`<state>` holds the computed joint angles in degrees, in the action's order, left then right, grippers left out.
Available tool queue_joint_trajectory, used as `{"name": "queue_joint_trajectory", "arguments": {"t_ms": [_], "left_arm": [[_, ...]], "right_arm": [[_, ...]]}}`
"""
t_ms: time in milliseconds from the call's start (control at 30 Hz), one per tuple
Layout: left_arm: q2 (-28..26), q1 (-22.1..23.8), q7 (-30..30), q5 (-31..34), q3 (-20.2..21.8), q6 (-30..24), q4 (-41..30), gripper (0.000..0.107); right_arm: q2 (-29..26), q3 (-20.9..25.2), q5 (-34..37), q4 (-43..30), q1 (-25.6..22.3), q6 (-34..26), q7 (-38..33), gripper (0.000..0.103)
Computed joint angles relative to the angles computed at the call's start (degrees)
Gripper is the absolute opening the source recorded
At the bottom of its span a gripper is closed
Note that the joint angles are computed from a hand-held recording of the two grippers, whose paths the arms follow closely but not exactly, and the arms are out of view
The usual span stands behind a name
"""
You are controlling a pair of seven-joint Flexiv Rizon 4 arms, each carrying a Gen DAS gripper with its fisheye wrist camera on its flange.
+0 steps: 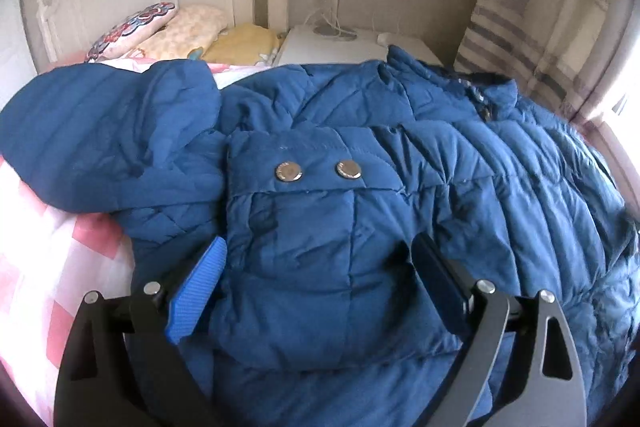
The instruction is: Fold large clothes
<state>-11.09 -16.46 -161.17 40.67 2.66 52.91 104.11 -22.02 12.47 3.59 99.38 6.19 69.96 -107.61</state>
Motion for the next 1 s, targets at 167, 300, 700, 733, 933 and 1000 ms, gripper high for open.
{"name": "queue_joint_trajectory", "arguments": {"t_ms": [167,300,700,733,933,1000], "left_arm": [[0.6,1.1,-2.4,0.0,0.8,4.4,1.6,0.093],[1.3,1.4,-4.2,0.7,1.1,5.9,2.5,0.093],[2.0,2.1,-5.6,1.2,0.7,7.1,3.3,0.097],[2.0,2.1,-5.6,1.2,0.7,7.1,3.3,0.097],[2.0,2.6,-5.8,0.5,0.7,8.3,3.9,0.098],[1.9,2.6,-5.7,0.4,0.7,8.4,3.8,0.099]], "right_arm": [[0.7,3.5,10.3,-5.4,-5.3,-10.1,-4.8,0.035],[2.4,2.6,13.2,-3.6,-4.4,-3.0,-8.1,0.035],[0.1,-1.3,5.4,-6.1,-0.3,-1.0,-2.4,0.036],[-1.4,-0.7,5.9,-8.8,-0.6,-1.8,-1.9,0.036],[-11.1,-3.7,0.1,-20.8,1.7,-12.6,6.7,0.046],[-11.3,-2.8,0.6,-20.9,0.8,-12.5,7.0,0.047]]}}
